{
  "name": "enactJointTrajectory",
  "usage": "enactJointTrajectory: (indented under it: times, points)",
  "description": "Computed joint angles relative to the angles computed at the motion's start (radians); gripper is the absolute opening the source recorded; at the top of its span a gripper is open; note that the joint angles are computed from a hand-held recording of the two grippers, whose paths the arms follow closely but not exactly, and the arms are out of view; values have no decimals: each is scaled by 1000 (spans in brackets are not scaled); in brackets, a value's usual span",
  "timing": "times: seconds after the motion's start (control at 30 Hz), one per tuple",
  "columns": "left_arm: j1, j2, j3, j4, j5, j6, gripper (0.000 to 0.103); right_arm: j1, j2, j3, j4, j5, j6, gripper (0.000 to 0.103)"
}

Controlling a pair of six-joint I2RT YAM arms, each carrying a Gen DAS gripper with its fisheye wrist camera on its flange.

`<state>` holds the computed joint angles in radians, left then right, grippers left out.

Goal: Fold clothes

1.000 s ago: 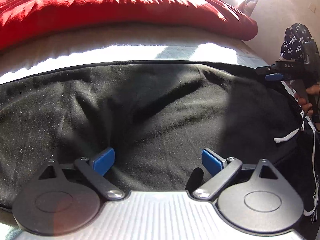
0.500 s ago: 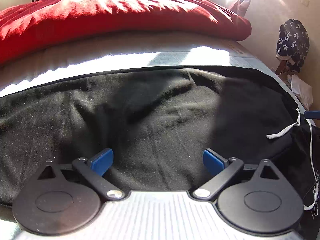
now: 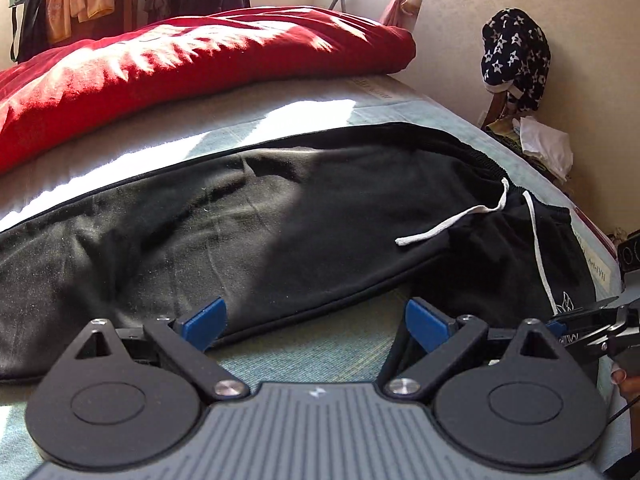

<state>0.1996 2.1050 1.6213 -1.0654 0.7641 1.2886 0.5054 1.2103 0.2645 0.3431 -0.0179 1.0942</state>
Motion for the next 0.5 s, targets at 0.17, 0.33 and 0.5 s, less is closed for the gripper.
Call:
enactJointTrajectory:
  times: [0.17, 0.33, 0.5]
  points:
    - [35, -39, -48, -34, -22, 46, 96, 23, 130, 47, 137, -200, -5, 103]
    - [20, -77, -79, -17, -26, 60, 96, 120, 41, 96, -30, -69, -1, 103]
    - [-116, -179, -198, 107, 16, 33, 96, 229, -249, 31, -219, 208, 102, 103]
